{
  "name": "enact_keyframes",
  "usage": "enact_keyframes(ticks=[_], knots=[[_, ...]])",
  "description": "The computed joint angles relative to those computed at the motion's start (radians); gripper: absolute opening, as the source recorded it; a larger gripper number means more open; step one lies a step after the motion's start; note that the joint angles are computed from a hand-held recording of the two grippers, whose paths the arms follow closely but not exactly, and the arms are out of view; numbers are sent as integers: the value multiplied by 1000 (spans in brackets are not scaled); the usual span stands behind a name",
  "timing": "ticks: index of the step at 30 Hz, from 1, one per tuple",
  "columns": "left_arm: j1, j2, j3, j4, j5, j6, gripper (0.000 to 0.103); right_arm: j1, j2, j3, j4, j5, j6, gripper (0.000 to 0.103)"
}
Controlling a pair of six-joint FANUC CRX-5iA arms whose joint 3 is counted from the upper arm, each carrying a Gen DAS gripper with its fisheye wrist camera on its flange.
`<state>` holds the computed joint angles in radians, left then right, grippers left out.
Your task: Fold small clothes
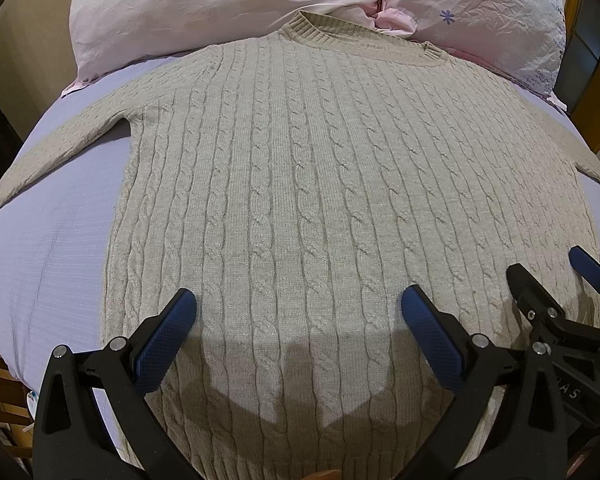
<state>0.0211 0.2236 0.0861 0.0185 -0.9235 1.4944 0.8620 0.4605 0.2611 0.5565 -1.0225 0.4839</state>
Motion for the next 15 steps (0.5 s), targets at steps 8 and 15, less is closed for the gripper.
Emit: enact_keyframes(ticks=[8,15], knots=[[0,1,1,0,-2,0,102,1,2,2,-1,0,0,101],[1,2,4,2,-9,-5,102,-1,2,2,-11,5,23,101]])
